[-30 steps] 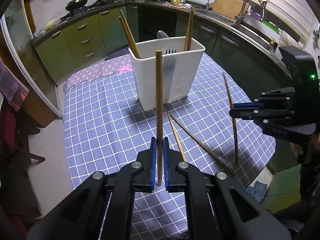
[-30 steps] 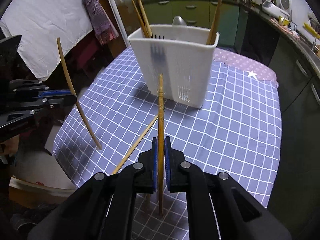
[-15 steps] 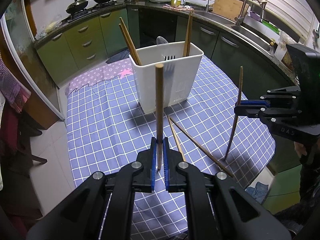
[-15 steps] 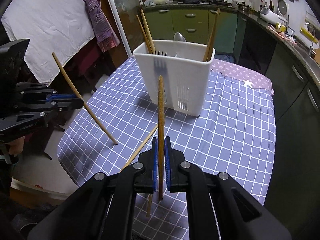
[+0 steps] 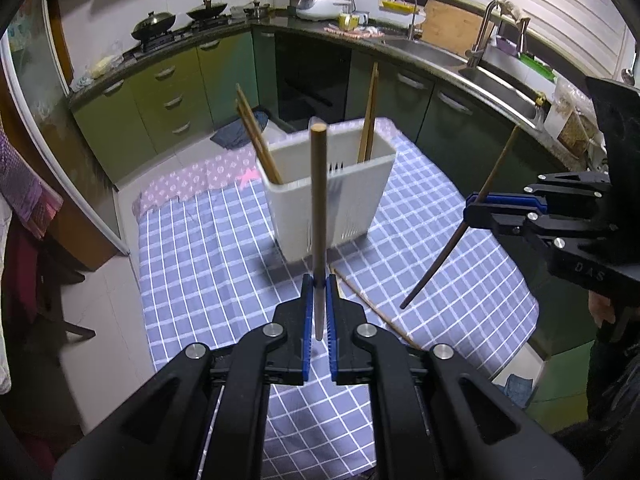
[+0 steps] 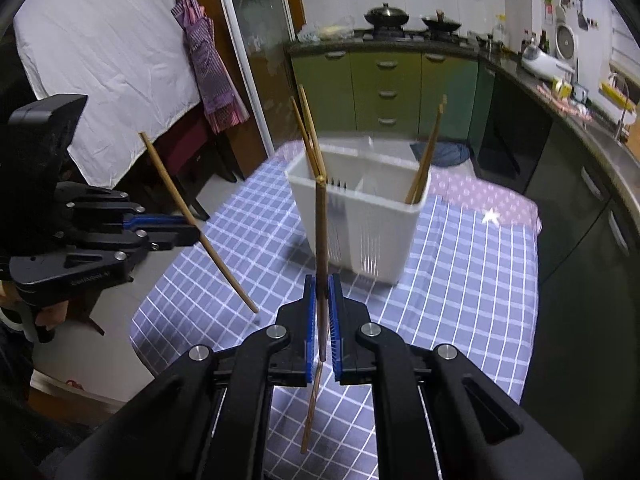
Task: Organize utensils
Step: 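Carry both chopsticks upright into the white holder and open both tools, then grasp another bamboo chopstick from the table with the left tool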
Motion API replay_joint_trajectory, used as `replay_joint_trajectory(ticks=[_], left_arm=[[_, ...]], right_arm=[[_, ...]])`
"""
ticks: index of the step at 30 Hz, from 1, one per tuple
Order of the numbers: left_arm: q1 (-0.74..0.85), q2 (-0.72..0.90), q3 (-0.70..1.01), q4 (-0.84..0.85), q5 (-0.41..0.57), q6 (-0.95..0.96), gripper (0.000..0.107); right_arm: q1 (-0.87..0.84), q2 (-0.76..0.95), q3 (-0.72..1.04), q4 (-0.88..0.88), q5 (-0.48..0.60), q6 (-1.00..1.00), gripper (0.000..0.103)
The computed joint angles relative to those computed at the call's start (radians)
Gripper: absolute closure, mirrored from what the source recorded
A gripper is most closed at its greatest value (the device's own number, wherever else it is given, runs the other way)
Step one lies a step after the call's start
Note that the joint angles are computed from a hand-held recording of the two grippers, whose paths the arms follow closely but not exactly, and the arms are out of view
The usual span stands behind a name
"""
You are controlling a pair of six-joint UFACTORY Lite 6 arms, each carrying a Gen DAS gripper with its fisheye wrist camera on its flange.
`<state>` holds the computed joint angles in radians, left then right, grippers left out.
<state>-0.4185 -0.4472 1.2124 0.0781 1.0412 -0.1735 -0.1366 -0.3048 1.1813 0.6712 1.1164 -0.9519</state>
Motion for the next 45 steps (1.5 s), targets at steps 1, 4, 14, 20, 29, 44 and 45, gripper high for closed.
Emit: replay_joint_trajectory(ticks=[1,4,14,20,29,44,45], left_arm=[[-0.001,0.024,0.054,0.004,0.015,0.001,0.101],[-0.015,0.094,0.218,0.021,0.058,-0.01,0.101],[-0.042,0.359,0.715,0.15,0.057,-0.066,0.101],[0.01,0.45,0.65,0.133,-0.045,-0.079,0.101],[0.072,0.478,0.468,0.065,-0.103,-0.034,0.096],[0.021,0.29,0.336,0.079,0.001,-0.083,0.073],[0.004,0.27,0.3,0.078,0.011,-0.09,0.073]], right_arm=[[-0.002,0.012,0.045,0.004,0.015,0.011,0.096],[-0.024,0.059,0.188,0.026,0.058,0.041,0.096],[-0.062,0.378,0.763,0.102,0.124,0.211,0.096],[0.017,0.533,0.909,0.031,0.045,0.305,0.096],[0.1,0.562,0.693,-0.041,-0.121,0.285,0.096],[0.048,0.454,0.588,0.033,-0.093,0.218,0.084],[0.026,0.416,0.553,0.052,-0.08,0.194,0.082]])
